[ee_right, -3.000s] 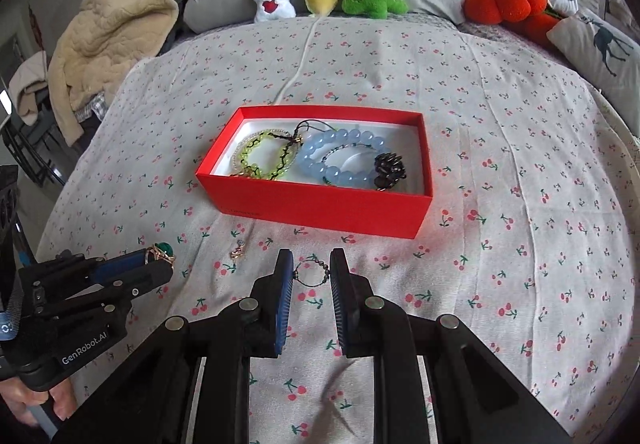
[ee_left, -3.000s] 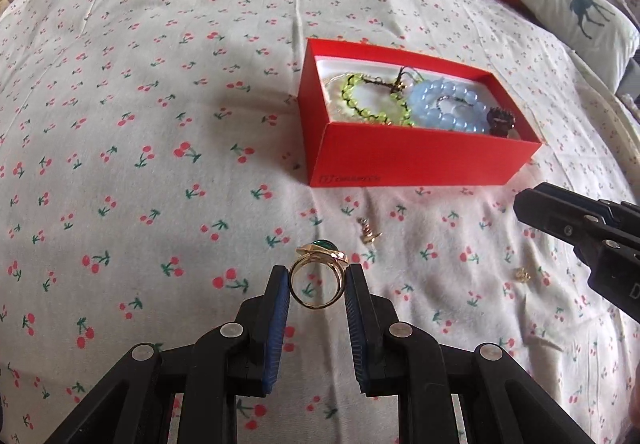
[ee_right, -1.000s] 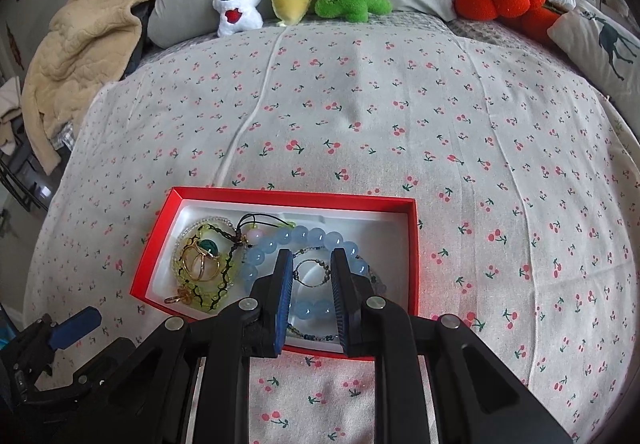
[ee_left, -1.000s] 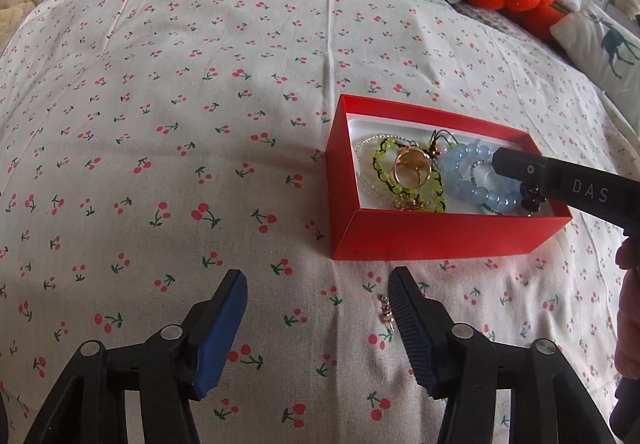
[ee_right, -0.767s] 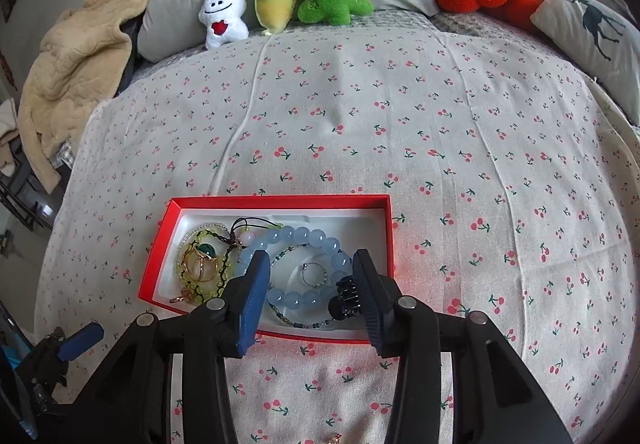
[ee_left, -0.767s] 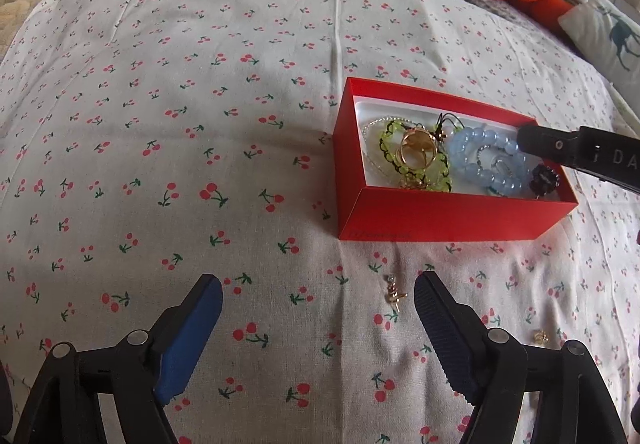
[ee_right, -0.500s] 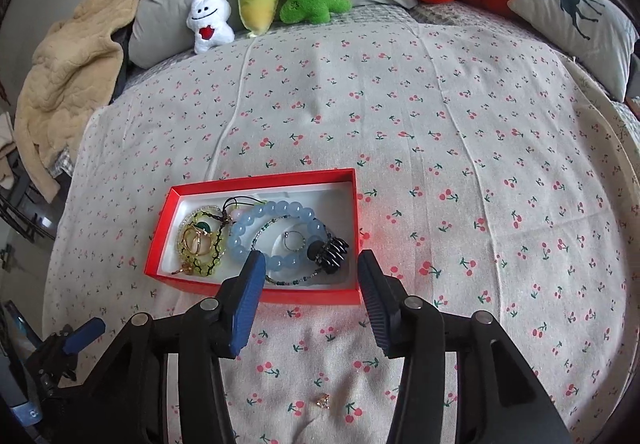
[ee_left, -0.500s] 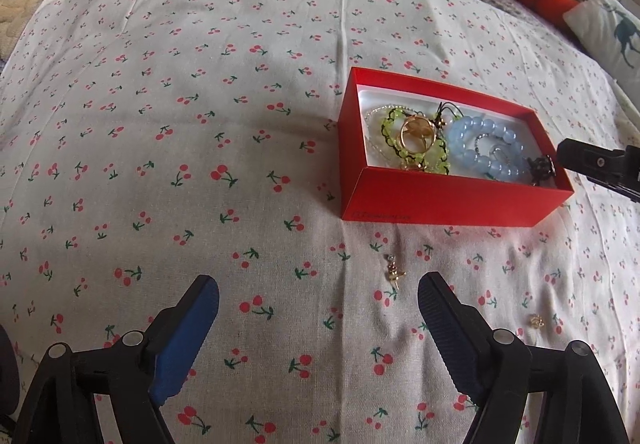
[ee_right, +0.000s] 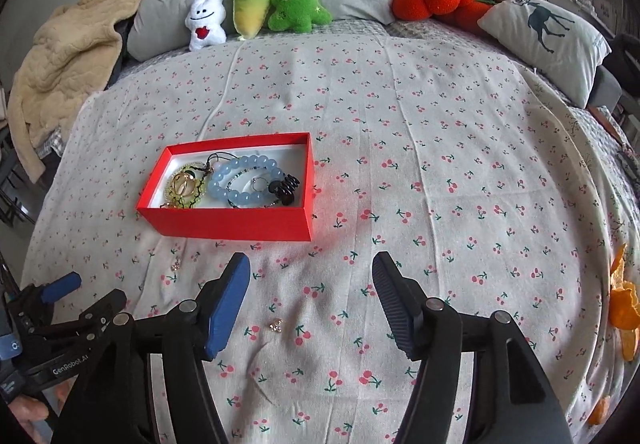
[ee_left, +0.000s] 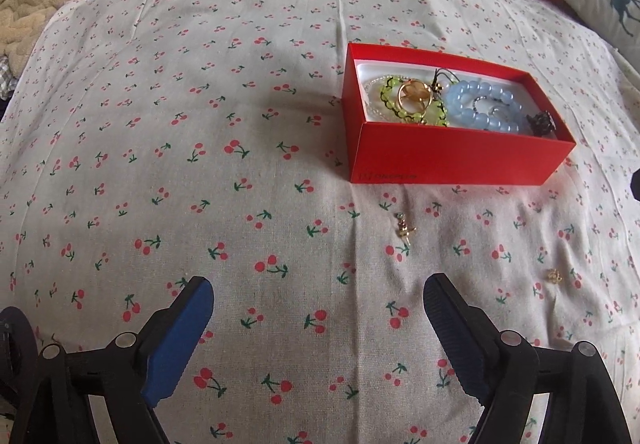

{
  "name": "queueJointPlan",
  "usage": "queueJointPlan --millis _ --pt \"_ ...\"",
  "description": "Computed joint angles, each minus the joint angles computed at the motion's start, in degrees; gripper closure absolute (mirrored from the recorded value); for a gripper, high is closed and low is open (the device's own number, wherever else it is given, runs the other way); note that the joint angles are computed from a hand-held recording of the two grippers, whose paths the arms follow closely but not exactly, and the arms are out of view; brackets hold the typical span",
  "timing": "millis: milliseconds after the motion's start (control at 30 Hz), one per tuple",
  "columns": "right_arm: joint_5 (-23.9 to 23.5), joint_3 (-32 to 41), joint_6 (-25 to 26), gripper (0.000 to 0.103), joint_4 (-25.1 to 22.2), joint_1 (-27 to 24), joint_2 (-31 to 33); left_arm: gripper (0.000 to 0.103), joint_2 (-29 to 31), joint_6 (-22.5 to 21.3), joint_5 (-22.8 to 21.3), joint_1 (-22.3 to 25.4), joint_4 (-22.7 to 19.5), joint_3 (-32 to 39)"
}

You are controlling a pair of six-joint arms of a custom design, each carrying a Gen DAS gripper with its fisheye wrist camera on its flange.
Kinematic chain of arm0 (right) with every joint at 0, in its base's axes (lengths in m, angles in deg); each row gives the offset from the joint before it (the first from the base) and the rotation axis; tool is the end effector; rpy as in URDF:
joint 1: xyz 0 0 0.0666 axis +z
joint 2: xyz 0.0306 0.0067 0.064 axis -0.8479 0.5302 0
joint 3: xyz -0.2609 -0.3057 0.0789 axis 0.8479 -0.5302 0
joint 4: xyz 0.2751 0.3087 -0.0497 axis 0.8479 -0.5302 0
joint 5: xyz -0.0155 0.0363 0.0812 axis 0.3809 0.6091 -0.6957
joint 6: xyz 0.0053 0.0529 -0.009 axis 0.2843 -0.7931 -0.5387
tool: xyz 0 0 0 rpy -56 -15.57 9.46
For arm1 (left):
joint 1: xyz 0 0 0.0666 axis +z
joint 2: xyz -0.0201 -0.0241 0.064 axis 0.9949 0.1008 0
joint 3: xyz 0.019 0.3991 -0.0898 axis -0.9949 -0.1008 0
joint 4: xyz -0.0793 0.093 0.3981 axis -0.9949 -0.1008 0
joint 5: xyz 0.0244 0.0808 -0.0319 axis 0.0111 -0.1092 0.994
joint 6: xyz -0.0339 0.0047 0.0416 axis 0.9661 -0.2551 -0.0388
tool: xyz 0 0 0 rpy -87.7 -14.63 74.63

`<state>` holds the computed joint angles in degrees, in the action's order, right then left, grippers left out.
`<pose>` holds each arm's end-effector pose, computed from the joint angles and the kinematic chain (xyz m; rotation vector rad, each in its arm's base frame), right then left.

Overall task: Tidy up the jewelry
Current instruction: 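Move both open tools back over the remaining gold earrings, then grasp a gold stud earring with the right tool while the left tool grasps the gold dangle earring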

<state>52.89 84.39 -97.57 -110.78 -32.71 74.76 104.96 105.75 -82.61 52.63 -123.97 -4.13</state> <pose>0.4243 0.1920 0.4645 0.0364 2.5088 0.0935 0.4313 -0.2560 0.4068 0.0769 2.5633 -0.0663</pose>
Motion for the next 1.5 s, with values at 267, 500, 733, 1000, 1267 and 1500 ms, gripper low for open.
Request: queueJointPlan --millis 267,500,733,1000,1267,1500 --pt "-2.6 -5.7 2.7 0.035 0.6 0.9 -2.2 0.014 0.2 -3.0 -0.5 -0.8 1.5 -2.3" --pt "-4.7 -7.5 4.1 0.035 1.6 2.4 0.3 0.014 1.5 -4.8 -0.2 -1.3 1.2 -2.7" --pt "-7.3 -9.8 3.9 0.035 4.9 1.9 0.6 0.011 1.8 -4.5 0.6 -1.0 2.5 -3.6" --pt "-2.8 -9.2 7.5 0.041 5.7 3.7 2.2 0.006 2.3 -4.8 0.4 -1.2 3.4 -3.7" --pt "-3.0 -8.8 9.1 0.054 6.5 3.9 3.0 0.005 2.2 -4.8 0.4 -1.2 3.6 -4.0" --pt "-3.7 -8.9 7.9 0.067 7.2 3.4 3.0 0.004 2.1 -4.9 0.4 -1.2 3.7 -4.0"
